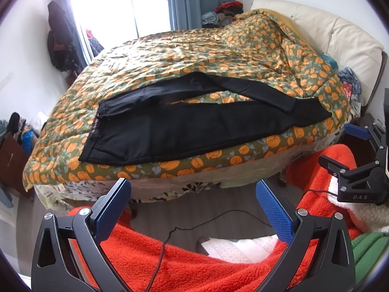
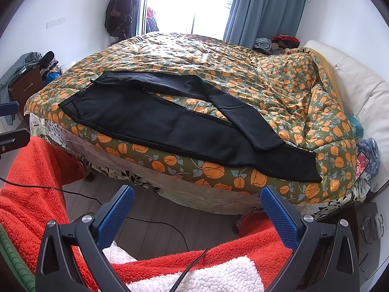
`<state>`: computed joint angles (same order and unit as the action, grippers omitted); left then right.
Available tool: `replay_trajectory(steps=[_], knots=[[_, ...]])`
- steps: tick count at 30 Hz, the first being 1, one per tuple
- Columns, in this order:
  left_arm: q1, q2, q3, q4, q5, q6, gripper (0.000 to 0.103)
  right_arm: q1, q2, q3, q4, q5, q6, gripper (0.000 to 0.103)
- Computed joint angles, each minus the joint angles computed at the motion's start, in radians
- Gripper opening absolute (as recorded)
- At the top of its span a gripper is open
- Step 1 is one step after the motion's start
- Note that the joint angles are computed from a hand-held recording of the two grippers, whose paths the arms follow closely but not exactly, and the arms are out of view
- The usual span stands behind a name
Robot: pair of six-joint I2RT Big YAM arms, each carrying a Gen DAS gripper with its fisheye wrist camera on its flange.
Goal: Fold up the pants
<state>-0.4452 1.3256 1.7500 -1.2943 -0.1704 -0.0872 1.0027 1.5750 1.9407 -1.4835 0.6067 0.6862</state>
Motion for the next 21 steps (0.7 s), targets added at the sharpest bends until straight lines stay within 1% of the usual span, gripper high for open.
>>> replay_trajectory(steps=[1, 5, 6, 8, 10, 11, 12, 15, 18, 20, 21], knots=[[0.004, 0.0, 0.003, 0.018, -0.009, 0.006, 0.102, 0.004, -0.007, -0.006, 0.012, 0.015, 0.0, 0.103], [0.028, 0.016, 0.021, 0.096, -0.031, 0.008, 0.102, 0.032, -0.083, -0.073, 0.138, 0.149, -0.018, 0.103], [0.035, 0.028, 0.034, 0.108, -0.029, 0.015, 0.102, 0.037, -0.109, -0.101, 0.195, 0.193, -0.037, 0.103], [0.045, 0.061, 0.067, 0.127, -0.033, 0.032, 0.102, 0.029, -0.128, -0.122, 0.267, 0.213, -0.095, 0.103], [0.049, 0.09, 0.09, 0.138, -0.032, 0.04, 0.102, 0.004, -0.109, -0.102, 0.273, 0.182, -0.149, 0.103], [0.05, 0.108, 0.106, 0.136, -0.03, 0.042, 0.102, -0.01, -0.089, -0.084, 0.263, 0.166, -0.163, 0.103], [0.049, 0.122, 0.119, 0.134, -0.029, 0.042, 0.102, -0.019, -0.083, -0.08, 0.271, 0.153, -0.174, 0.103], [0.04, 0.159, 0.15, 0.123, -0.018, 0.03, 0.102, -0.038, -0.078, -0.094, 0.369, 0.085, -0.226, 0.103], [0.026, 0.18, 0.155, 0.105, 0.001, 0.007, 0.102, -0.047, -0.078, -0.117, 0.43, 0.027, -0.223, 0.103], [0.017, 0.19, 0.141, 0.085, 0.02, -0.015, 0.102, -0.056, -0.076, -0.132, 0.438, -0.008, -0.215, 0.103], [0.014, 0.195, 0.129, 0.072, 0.03, -0.022, 0.102, -0.066, -0.086, -0.153, 0.438, -0.031, -0.193, 0.103]])
